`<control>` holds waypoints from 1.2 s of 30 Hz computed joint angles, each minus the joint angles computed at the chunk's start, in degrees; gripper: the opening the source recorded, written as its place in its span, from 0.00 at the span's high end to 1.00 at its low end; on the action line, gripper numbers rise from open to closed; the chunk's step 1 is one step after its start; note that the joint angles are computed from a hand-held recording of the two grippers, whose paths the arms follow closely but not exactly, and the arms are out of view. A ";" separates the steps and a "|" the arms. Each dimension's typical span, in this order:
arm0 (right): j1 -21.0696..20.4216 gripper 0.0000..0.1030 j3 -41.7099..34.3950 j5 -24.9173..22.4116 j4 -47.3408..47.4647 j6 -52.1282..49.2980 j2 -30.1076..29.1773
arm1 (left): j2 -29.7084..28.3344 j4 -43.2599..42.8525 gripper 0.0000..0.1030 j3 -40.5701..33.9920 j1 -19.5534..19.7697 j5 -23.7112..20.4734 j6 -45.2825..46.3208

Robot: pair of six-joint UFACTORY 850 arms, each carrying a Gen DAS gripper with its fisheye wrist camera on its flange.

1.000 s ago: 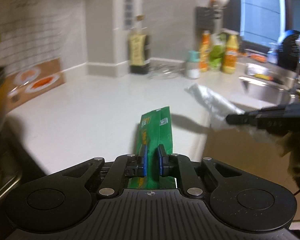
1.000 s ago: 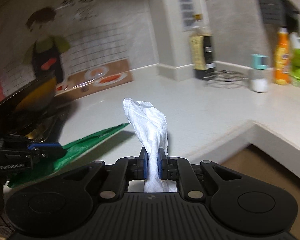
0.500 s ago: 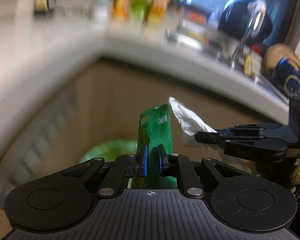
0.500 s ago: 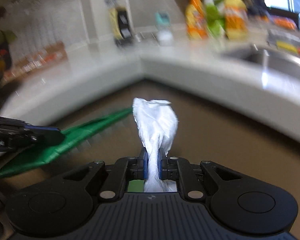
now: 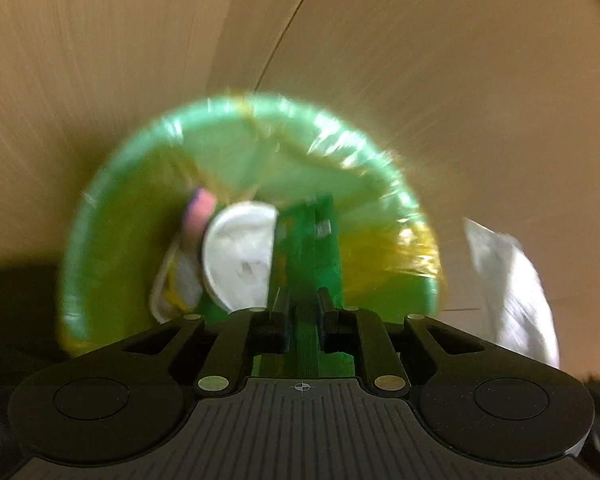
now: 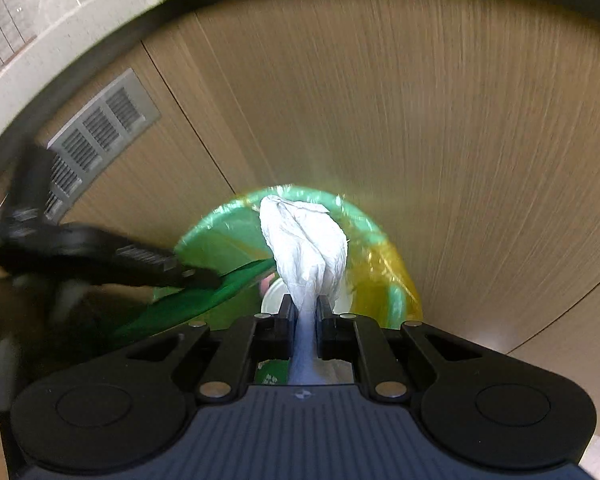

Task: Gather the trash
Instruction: 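Carry the packet and tissue into the bin and open both grippers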

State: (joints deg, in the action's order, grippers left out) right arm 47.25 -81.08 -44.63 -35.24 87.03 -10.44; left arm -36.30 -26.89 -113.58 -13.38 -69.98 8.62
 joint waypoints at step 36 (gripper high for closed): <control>-15.28 0.91 -24.52 3.58 49.36 -36.07 -37.09 | 12.58 -19.26 0.82 13.46 10.17 8.66 31.37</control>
State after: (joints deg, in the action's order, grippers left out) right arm 31.97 -105.60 -41.04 14.12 50.96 -47.54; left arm -23.72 -46.15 -100.12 -3.21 -61.32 39.99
